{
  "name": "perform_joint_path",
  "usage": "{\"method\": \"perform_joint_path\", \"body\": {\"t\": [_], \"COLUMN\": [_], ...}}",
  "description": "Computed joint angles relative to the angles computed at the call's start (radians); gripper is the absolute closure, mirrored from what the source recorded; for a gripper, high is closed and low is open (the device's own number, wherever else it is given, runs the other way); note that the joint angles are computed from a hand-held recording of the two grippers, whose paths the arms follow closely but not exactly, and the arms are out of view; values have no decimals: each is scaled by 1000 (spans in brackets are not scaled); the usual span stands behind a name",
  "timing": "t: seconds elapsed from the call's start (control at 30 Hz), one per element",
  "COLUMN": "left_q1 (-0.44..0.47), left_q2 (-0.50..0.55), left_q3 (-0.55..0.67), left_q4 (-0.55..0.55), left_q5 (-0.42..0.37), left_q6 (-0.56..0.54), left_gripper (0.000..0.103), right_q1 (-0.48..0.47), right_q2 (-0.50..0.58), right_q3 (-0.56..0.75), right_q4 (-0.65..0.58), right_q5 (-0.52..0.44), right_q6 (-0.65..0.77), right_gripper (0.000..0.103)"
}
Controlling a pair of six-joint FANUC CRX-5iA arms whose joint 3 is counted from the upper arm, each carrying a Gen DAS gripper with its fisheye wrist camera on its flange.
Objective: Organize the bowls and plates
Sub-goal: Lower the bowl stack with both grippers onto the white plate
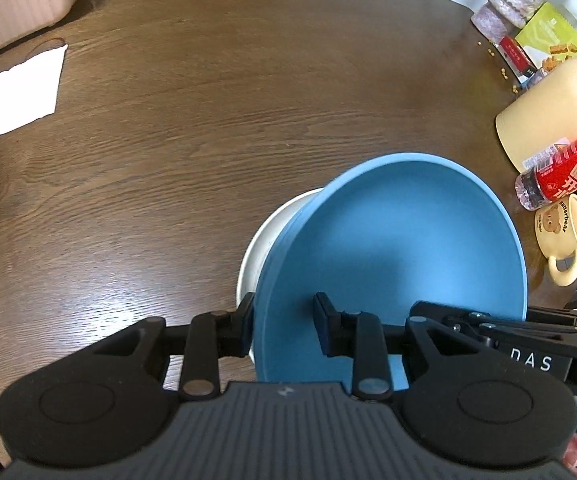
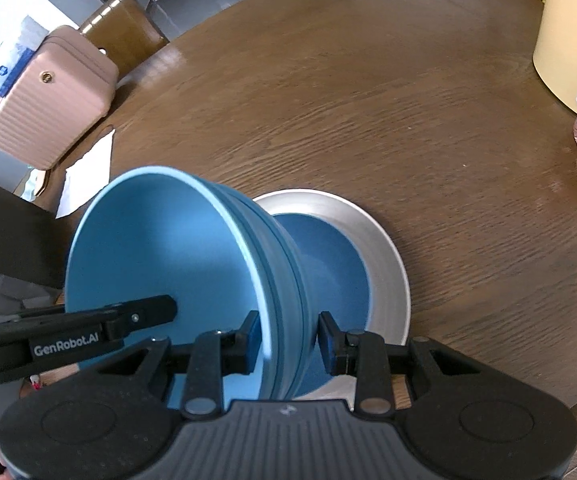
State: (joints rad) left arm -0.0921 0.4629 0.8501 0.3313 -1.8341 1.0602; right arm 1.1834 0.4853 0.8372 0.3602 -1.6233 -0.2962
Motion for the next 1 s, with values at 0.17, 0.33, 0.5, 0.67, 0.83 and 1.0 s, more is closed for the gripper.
{"method": "perform_joint_path", "body": {"t": [0.17,0.33,0.5,0.67,0.83,1.0], "left_q1": [-19,-34,-40,-59,-67,-71], "left_q2": [6,6,1,-5,-5,-15], "left_q3": [0,-15,-26,-20,-14,-23], "left_q4": [-12,-27,-33,-67,-84,-85], "left_q5": [0,5,12,6,3,18], "left_q6": [20,42,71,97,131,159], "left_gripper": [73,73,73,74,74,74], "right_q1": [-9,-23,-37,-56,-71,-84], "right_q2": [-37,-68,-85,-97,-114,-116], "right_q3": [-59,-109,-133,-145,-167,-163], "right_q4": [-21,-48,-74,-102,-119,-135], "right_q5": [23,47,64,72,92,95], "right_q6": [1,16,49,97,141,192], "right_gripper": [74,74,74,75,76,76]}}
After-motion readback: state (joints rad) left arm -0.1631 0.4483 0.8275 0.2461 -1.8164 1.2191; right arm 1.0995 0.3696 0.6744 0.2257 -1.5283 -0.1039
